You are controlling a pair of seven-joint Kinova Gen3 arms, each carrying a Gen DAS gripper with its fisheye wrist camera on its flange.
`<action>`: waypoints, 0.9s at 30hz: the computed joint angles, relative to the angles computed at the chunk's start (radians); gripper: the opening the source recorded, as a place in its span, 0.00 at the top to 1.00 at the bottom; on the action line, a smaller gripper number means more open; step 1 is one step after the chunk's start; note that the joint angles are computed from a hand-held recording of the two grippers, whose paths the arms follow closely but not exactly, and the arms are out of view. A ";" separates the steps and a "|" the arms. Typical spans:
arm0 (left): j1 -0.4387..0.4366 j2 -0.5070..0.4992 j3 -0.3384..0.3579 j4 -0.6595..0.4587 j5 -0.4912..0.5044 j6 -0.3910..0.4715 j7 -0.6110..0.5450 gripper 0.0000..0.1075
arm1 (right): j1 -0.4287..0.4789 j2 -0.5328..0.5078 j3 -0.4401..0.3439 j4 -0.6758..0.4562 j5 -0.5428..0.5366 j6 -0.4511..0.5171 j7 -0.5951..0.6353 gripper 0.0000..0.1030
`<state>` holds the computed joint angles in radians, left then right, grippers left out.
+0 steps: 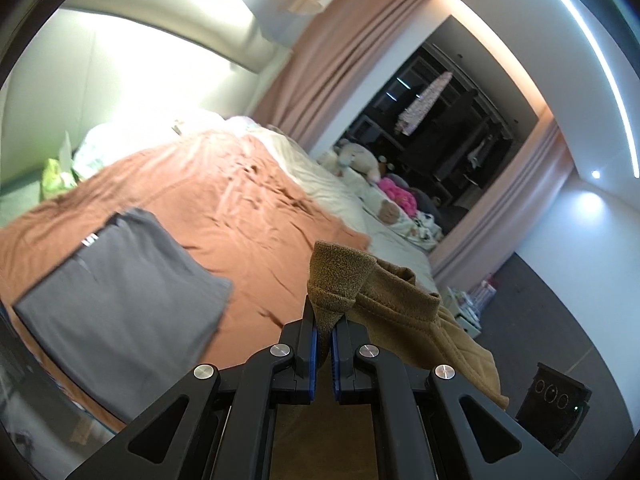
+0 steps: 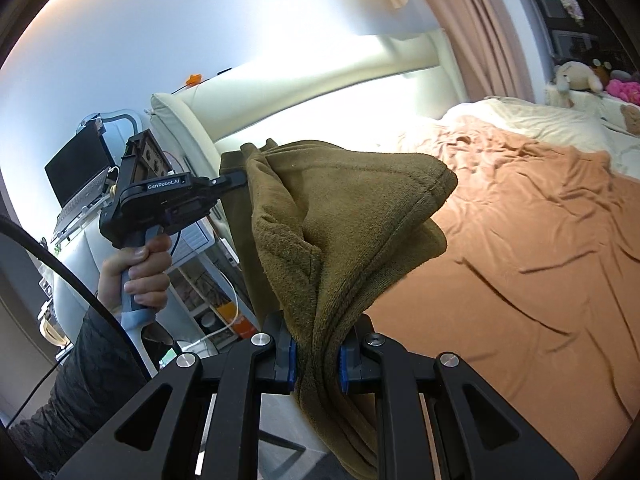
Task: Fold small clothes
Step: 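Lift the folded olive shirt with both grippers and carry it toward the clothes stack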
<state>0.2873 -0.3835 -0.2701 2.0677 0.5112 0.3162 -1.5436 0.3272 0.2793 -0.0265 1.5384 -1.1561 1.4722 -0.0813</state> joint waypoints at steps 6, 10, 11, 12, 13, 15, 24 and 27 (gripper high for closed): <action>-0.040 -0.019 -0.073 -0.025 -0.026 0.050 -0.039 0.96 | -0.082 0.017 -0.043 -0.016 0.004 -0.068 -0.011 0.89; -0.095 -0.027 -0.098 -0.056 -0.055 0.093 -0.074 0.96 | -0.128 0.032 -0.070 -0.026 0.001 -0.103 -0.012 0.89; -0.098 -0.031 -0.106 -0.054 -0.053 0.091 -0.086 0.95 | -0.139 0.038 -0.076 -0.033 0.004 -0.108 -0.018 0.89; -0.098 -0.040 -0.120 -0.052 -0.051 0.092 -0.099 0.96 | -0.150 0.043 -0.083 -0.037 0.008 -0.112 -0.020 0.89; -0.109 -0.046 -0.132 -0.056 -0.055 0.103 -0.106 0.96 | -0.160 0.047 -0.089 -0.039 0.012 -0.121 -0.020 0.89; -0.146 -0.051 -0.143 -0.068 -0.069 0.133 -0.108 0.96 | -0.187 0.055 -0.102 -0.056 0.026 -0.137 -0.032 0.89; -0.254 -0.060 -0.210 -0.105 -0.098 0.206 -0.142 0.96 | -0.295 0.098 -0.168 -0.114 0.065 -0.188 -0.071 0.89; -0.270 -0.047 -0.243 -0.109 -0.095 0.208 -0.167 0.96 | -0.331 0.121 -0.185 -0.137 0.080 -0.211 -0.089 0.89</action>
<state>0.0177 -0.4300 -0.5127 1.9588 0.4159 0.5242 -1.7110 -0.0039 0.3999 -0.2119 1.4013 -1.0758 1.2615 -0.1708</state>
